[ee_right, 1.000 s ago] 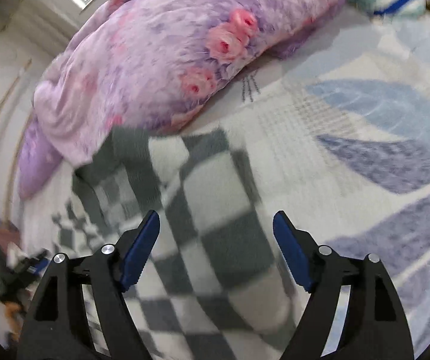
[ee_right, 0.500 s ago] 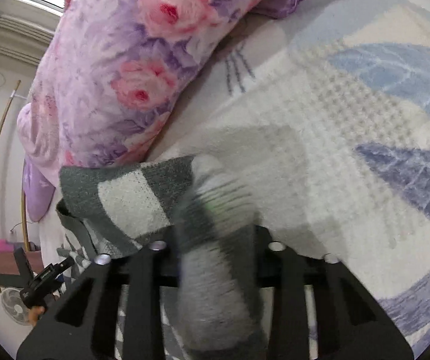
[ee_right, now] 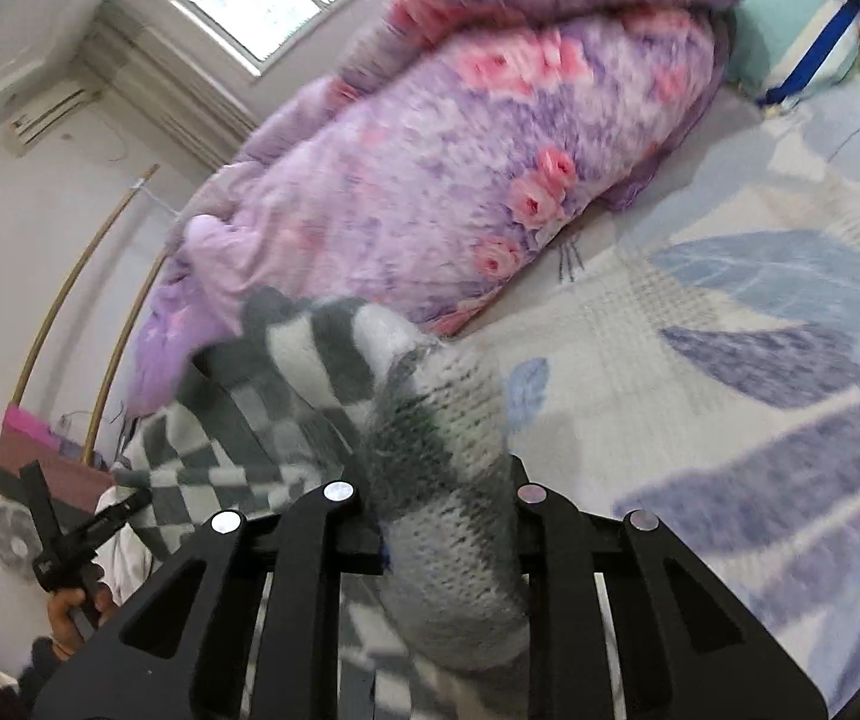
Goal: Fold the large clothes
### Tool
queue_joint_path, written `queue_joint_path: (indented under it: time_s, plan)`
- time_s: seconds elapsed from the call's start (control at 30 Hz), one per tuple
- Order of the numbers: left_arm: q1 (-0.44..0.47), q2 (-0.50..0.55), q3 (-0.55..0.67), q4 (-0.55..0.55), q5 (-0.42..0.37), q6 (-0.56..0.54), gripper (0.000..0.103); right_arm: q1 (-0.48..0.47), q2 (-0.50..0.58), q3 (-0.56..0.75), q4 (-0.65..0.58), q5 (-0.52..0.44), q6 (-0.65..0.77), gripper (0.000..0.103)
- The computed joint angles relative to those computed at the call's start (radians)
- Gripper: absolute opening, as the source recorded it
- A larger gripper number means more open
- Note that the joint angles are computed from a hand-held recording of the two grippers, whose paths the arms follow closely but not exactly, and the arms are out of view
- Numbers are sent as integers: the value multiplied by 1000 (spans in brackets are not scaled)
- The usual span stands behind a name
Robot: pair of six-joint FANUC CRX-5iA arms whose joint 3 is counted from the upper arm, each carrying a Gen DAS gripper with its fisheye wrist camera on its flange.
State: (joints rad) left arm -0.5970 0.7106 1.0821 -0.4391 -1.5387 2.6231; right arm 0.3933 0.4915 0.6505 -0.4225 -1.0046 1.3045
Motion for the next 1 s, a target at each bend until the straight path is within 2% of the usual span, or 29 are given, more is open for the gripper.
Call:
queue_joint_path:
  time_s: [0.1,0.23,0.4,0.53,0.6,0.63,0.67,0.73,0.8,0.87,0.9,0.97,1.0]
  plan:
    - [-62,-131,-156,-17,16,88,23,-28,-140,-150,-54,-16,37,18]
    - [-149,-213,-254,-20,-38,197,23,-47,-266,-284,-102,-97,53,18]
    - [-224,-304,-440,86,-87,421,24,-13,-382,-455,-57,-185,-11,30]
    - [-240,-389,-669,251,33,625,24,41,-458,-574,13,-218,-135,39]
    - [-256,-436,-769,298,109,706,26,72,-512,-647,66,-218,-215,57]
    - [-265,-447,-794,313,127,727,27,84,-546,-685,79,-215,-248,59]
    - [-281,-466,-831,323,155,766,30,100,-587,-726,90,-210,-290,61]
    - [-309,-504,-887,312,214,840,52,104,-658,-793,88,-190,-391,74]
    - [-345,-552,-939,252,291,952,56,98,-757,-881,70,-127,-521,79]
    - [-361,-592,-986,210,379,999,62,100,-823,-938,62,-70,-630,83]
    - [-358,-596,-993,202,398,999,66,102,-867,-983,38,-8,-695,84]
    - [-356,-600,-1000,173,430,998,68,122,-891,-1021,32,70,-759,84]
    - [-340,-593,-1006,180,450,964,69,136,-889,-1038,28,127,-791,84]
